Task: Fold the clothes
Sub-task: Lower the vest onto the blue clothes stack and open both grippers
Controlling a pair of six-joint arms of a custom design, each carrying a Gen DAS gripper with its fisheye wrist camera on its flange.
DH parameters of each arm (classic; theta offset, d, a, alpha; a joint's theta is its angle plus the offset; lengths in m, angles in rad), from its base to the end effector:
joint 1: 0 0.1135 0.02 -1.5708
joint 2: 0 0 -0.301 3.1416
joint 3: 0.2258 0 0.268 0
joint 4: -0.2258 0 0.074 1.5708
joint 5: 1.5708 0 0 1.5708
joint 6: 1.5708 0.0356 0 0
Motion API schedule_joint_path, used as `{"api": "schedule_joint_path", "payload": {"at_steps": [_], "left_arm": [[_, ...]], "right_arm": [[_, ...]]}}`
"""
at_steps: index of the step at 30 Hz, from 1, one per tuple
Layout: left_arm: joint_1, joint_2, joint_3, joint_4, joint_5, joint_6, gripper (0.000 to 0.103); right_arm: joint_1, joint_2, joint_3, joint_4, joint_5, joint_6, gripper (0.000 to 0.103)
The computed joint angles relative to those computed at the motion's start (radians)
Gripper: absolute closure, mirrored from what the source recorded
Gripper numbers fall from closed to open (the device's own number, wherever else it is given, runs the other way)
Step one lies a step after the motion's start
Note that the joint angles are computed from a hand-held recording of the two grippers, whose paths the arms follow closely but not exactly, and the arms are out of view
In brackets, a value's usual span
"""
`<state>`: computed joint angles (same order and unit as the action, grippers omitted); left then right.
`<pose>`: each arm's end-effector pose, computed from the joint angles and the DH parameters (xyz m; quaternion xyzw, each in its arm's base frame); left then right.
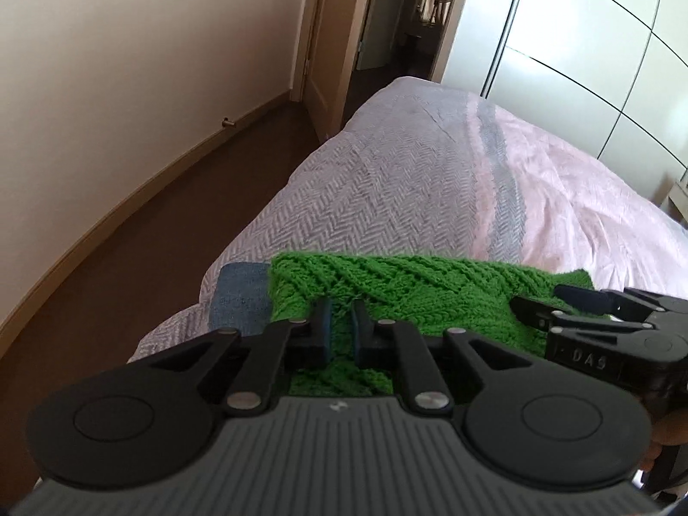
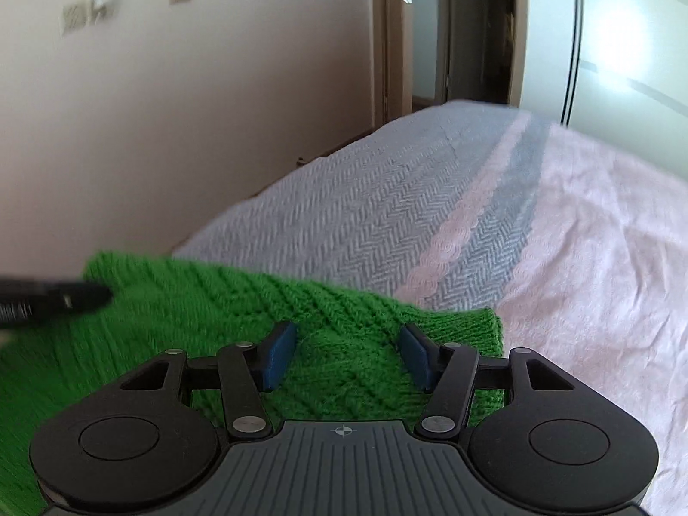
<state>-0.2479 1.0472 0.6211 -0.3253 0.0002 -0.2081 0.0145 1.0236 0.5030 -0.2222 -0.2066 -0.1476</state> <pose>0.2057 -0.0521 0.2460 0.0183 0.9171 -0.0901 0.3880 0.1999 0.0102 0.2191 -0.1151 0.9043 0.0676 0.4055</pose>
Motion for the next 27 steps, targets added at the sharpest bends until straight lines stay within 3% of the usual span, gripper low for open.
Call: {"api": "schedule_joint_path", "payload": {"at_steps": [5, 11, 14, 16, 18, 22, 27], "left_arm": [[0.07, -0.05, 0.02, -0.043, 0.101, 0.004, 0.095], [-0.017, -0.31, 0.024, -0.264, 0.046, 0.008, 0.096], [-0.106, -0.433, 0.016, -0.381, -0.013, -0.043, 0.097], [-0.206, -0.471, -0.008, -0.432, -0.124, -0.092, 0.099], [-0.237, -0.493, -0.049, -0.43, -0.171, -0.123, 0.099], [-0.201, -0.469, -0.068, -0.392, -0.154, -0.127, 0.1], [-0.421, -0.464, 0.019, -0.522, -0.34, -0.298, 0.1]], "right_arm": [[-0.072, -0.04, 0.048, -0.097, -0.067, -0.007, 0.045], [-0.346, -0.253, 0.085, -0.403, -0.293, -0.095, 0.045], [-0.454, -0.339, 0.095, -0.567, -0.367, -0.192, 0.045], [-0.491, -0.395, 0.082, -0.642, -0.389, -0.251, 0.045], [-0.429, -0.432, 0.048, -0.643, -0.33, -0.255, 0.045], [-0.297, -0.451, 0.007, -0.592, -0.217, -0.222, 0.045], [-0.398, -0.458, 0.077, -0.695, -0.309, -0.249, 0.045]]}}
